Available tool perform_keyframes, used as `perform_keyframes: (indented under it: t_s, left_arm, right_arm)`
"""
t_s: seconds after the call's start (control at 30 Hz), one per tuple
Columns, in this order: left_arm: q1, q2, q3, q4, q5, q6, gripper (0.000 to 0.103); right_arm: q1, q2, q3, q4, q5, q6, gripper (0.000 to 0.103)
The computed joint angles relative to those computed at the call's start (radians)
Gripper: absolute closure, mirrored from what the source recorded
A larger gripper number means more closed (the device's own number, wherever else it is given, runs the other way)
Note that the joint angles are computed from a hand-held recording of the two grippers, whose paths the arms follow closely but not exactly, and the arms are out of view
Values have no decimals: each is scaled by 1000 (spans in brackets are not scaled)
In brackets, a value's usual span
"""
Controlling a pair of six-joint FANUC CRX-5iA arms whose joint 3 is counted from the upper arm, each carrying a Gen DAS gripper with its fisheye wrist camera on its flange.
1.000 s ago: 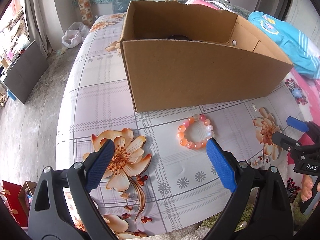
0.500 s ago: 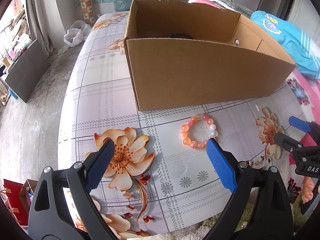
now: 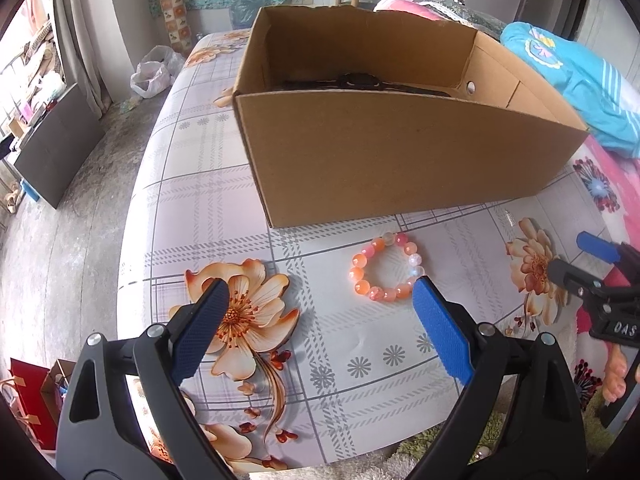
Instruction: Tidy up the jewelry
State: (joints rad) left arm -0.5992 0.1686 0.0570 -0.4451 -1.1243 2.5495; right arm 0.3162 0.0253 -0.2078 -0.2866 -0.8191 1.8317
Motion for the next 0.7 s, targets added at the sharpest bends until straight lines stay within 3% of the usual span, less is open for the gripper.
perform_keyframes:
  t_s: [0.7]
  left_arm:
    - [-13,81,91,-27,-96,-22,14]
  right_arm:
    - [38,22,-12,93,23,-54,12]
